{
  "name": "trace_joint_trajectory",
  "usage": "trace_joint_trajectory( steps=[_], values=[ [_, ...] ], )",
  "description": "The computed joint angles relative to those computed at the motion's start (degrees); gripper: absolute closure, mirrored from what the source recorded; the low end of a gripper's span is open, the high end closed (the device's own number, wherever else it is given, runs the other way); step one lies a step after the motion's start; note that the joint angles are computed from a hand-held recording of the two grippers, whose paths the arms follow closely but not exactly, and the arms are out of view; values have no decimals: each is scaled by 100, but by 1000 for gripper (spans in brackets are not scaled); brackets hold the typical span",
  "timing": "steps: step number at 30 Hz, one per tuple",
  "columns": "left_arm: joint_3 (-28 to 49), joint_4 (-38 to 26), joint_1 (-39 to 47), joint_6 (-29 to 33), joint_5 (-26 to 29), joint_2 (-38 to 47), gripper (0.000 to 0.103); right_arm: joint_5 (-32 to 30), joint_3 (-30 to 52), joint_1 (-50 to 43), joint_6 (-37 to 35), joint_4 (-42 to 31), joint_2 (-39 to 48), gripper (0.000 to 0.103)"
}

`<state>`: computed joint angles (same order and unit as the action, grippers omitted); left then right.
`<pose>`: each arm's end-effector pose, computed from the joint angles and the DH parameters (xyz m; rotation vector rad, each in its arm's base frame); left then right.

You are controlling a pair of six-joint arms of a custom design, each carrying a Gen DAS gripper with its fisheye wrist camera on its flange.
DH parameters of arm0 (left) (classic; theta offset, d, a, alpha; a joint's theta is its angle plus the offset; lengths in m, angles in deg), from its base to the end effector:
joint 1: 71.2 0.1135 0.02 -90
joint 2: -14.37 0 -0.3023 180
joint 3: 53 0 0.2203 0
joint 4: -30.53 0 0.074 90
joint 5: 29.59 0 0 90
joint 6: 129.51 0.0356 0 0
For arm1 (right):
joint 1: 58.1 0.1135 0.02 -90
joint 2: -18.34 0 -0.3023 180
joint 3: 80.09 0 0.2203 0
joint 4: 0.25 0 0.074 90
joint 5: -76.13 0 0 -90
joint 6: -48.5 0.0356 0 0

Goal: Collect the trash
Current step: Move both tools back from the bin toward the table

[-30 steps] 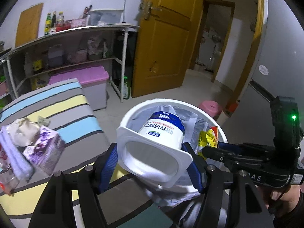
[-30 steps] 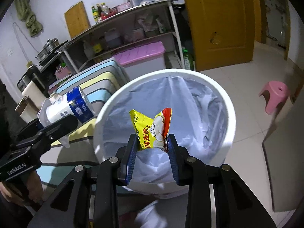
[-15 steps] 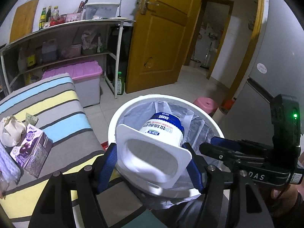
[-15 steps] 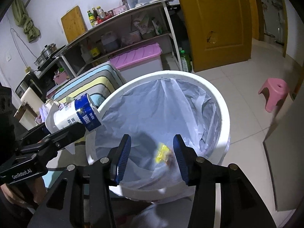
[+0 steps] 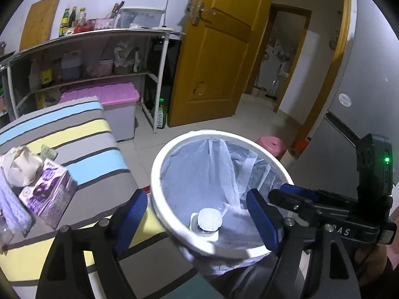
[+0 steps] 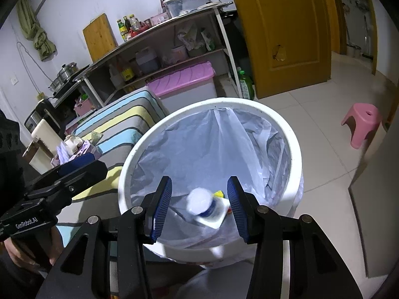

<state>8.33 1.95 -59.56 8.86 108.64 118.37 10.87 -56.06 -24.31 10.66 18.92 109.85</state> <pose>0.2860 0.0318 0.1650 0.9072 2.1802 -0.7185 0.1604 0.0894 0.1328 0.5614 2.2586 0.2298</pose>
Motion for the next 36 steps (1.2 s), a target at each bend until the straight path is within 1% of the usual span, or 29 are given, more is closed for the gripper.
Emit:
trace_joint_trajectory(
  steps=[3, 9, 11, 15, 18, 22, 26, 32, 36],
  values=[
    [125, -198, 252, 97, -18, 76, 22, 73, -23, 103, 46, 34, -22, 56],
    [256, -397, 656, 283, -108, 171, 22, 202, 74, 339, 123, -45, 29, 56],
    [249, -444, 803, 392, -111, 162, 25, 284, 147, 470, 139, -164, 20, 56],
    [252, -554, 1116, 582, -60, 119, 28, 605, 423, 812, 269, -682, -91, 56],
    [245, -564, 1323, 666, -30, 77, 30, 684, 611, 992, 332, -980, -131, 56],
    [371, -758, 1676, 829, 43, 99, 30, 639, 731, 1156, 317, -961, -123, 56],
    [499, -923, 2038, 1029, 88, 153, 33, 569, 951, 1325, 141, -916, 42, 56],
    [745, -1043, 2461, 1123, 67, 331, 37, 348, 1355, 1473, -214, -811, 444, 56],
    [976, -1093, 2689, 1099, 55, 496, 37, -35, 1686, 1462, -442, -869, 685, 56]
  ],
)
